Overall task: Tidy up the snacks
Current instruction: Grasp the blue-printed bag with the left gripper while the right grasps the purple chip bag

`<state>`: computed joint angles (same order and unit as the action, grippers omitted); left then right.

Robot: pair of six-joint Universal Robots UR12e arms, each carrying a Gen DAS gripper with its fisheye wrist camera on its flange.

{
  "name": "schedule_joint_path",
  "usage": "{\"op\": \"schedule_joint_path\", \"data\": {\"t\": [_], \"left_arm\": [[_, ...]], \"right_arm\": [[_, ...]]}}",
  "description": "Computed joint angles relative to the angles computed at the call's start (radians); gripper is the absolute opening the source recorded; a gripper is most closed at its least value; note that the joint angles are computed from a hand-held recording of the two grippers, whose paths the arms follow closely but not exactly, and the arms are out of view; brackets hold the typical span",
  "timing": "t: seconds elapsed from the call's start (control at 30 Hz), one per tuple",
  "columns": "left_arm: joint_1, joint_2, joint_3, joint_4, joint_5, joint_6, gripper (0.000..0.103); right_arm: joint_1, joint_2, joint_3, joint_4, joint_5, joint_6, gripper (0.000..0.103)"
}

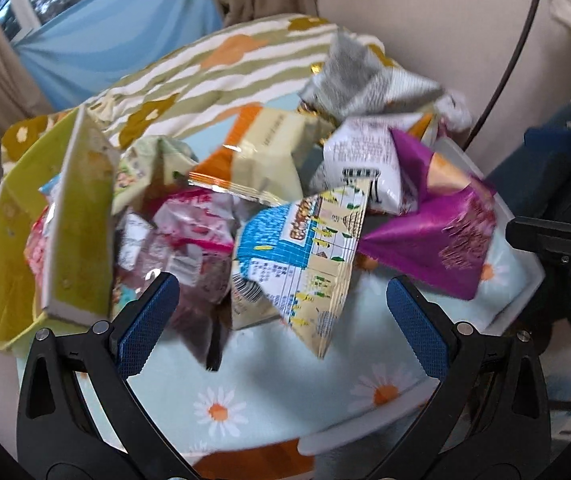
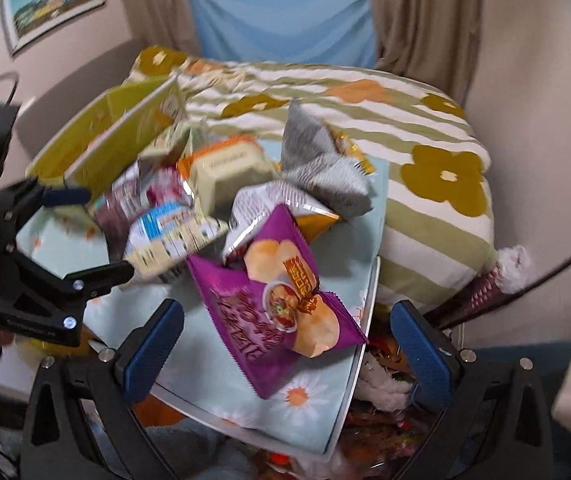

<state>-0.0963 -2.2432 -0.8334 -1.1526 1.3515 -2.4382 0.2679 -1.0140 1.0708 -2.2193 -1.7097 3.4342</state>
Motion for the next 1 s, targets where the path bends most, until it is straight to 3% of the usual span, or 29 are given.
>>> {"op": "schedule_joint_path", "data": {"t": [0.33,0.57,1.0], "left_arm": [[-0.027,-0.045,0.009,0.031,0.066,0.065,0.102],[-0.039,-0.077,0.04,0.005,0.108,0.089,0.075],[-0.032,-0.046,-0.011,0.026,0.102,0.115,0.063]], "right_arm": [[-0.038,0.022,0.021,-0.016,0.127,-0.133,0.103],[-0.056,0.038,0.016,-0.017,0.215,-0.176,0.103],[-0.051,0.098,-0.059,0.043,0.244,-0.228,0.103]]}}
